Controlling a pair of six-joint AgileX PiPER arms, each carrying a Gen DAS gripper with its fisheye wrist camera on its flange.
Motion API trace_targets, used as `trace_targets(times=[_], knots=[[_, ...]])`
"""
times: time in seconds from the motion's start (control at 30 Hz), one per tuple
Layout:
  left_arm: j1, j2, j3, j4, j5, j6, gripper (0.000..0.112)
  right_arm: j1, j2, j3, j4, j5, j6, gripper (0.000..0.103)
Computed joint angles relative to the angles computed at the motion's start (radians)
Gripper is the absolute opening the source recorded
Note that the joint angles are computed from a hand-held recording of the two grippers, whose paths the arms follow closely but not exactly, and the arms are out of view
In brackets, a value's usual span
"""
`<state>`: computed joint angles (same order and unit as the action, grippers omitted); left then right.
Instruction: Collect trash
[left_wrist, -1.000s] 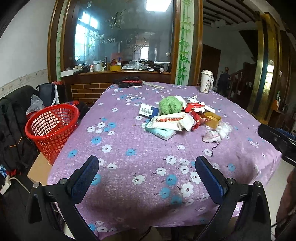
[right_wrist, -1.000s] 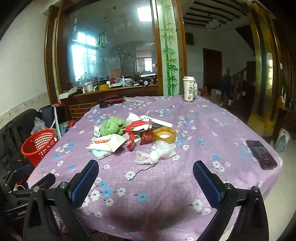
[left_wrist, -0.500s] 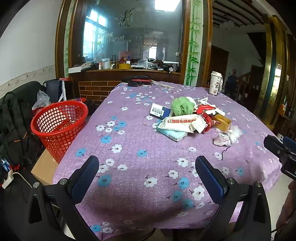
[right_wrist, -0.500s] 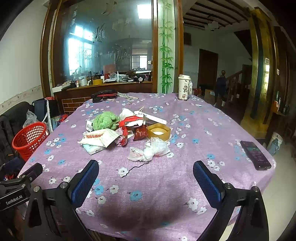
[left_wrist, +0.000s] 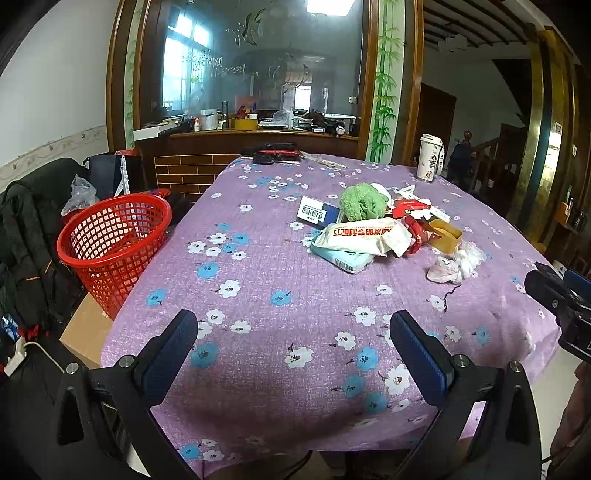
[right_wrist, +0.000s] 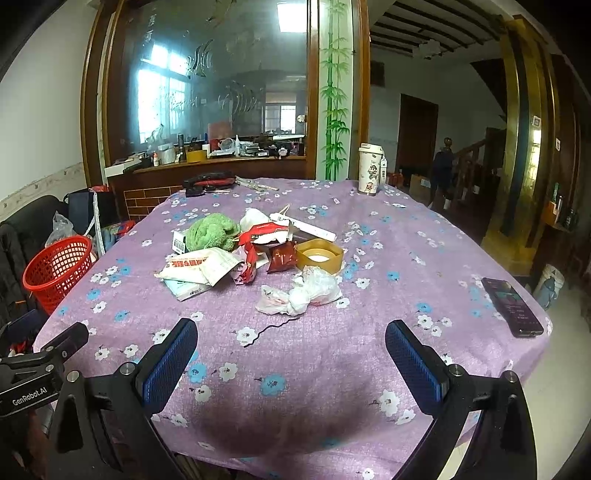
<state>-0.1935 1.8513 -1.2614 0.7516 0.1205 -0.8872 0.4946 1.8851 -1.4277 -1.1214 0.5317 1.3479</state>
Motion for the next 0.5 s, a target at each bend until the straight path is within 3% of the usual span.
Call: trace_targets(times=[0.5], knots=[[-0.005, 0.008, -0.017, -0.101, 0.020, 0.100, 0.103, -0.001, 0.012, -0.011, 0.030, 0.001, -0.033, 0.103]])
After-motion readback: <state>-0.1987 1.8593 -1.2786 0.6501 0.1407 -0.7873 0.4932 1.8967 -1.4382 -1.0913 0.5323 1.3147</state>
